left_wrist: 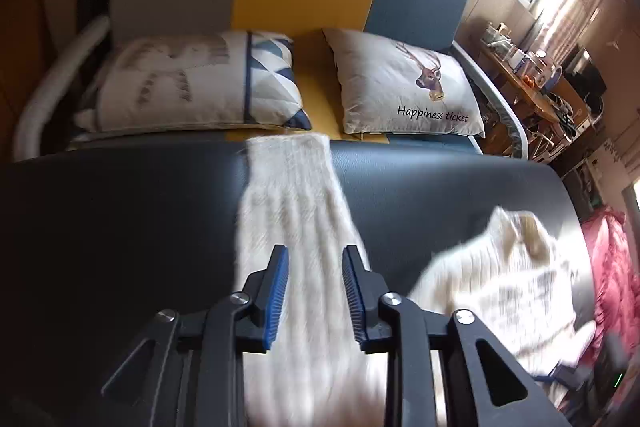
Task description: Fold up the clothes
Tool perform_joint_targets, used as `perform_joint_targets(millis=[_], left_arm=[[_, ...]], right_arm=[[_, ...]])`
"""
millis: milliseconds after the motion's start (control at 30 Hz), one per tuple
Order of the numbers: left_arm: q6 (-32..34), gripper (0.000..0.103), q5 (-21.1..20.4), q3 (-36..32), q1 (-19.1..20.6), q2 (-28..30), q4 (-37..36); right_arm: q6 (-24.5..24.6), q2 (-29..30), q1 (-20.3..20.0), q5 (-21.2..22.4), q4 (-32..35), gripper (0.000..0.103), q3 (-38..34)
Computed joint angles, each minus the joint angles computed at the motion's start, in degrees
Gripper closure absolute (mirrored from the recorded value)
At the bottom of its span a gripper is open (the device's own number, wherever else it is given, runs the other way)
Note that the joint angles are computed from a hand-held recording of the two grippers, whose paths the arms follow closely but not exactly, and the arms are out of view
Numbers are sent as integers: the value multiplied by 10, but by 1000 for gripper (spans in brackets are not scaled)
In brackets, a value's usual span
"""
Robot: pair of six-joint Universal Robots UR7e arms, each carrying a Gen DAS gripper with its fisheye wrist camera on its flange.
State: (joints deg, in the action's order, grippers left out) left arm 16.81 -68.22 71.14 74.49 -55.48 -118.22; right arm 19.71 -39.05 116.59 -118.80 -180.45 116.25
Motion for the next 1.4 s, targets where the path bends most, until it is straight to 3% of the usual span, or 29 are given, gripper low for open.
perform_joint_targets(millis=[133, 233, 367, 467, 533, 633, 700, 733, 800, 933, 1000, 1133, 1233, 1400], left_arm=[[-53, 62, 4, -93, 3, 76, 85], [-85, 57, 45, -127, -2, 113, 116], [-77, 54, 126, -116, -18, 132, 105], [-62, 38, 168, -106, -26, 140, 98], [-66, 36, 172, -95, -25, 136, 83], [-68, 47, 153, -74, -19, 117, 52], [-62, 93, 138, -50, -15, 96, 12], [-58, 93, 127, -39, -12, 85, -7], [-69, 93, 50, -10, 5, 41, -63], [-61, 93, -66, 88, 32, -72, -175], [-61, 93, -98, 137, 47, -128, -215], [-71, 93, -116, 207, 89, -221, -253], [-83, 93, -95, 240, 128, -259, -255], [-98, 92, -98, 296, 184, -309, -280]], right_arm=[[-28, 10, -4, 0, -28, 22, 10], [-36, 8, -6, 8, -39, 21, 16], [-48, 9, -9, 16, -52, 18, 21], [-53, 10, -5, 15, -60, 15, 24], [-51, 12, -1, 10, -61, 14, 22], [-51, 17, 4, -1, -61, 14, 19], [-51, 20, 7, -9, -58, 13, 16], [-51, 21, 8, -12, -55, 13, 14], [-48, 23, 12, -19, -44, 12, 9], [-42, 25, 17, -31, -31, 12, 3], [-41, 28, 18, -33, -40, 12, 4], [-41, 35, 22, -45, -31, 11, -3], [-39, 38, 25, -56, -14, 11, -11], [-38, 44, 31, -74, 21, 8, -27]])
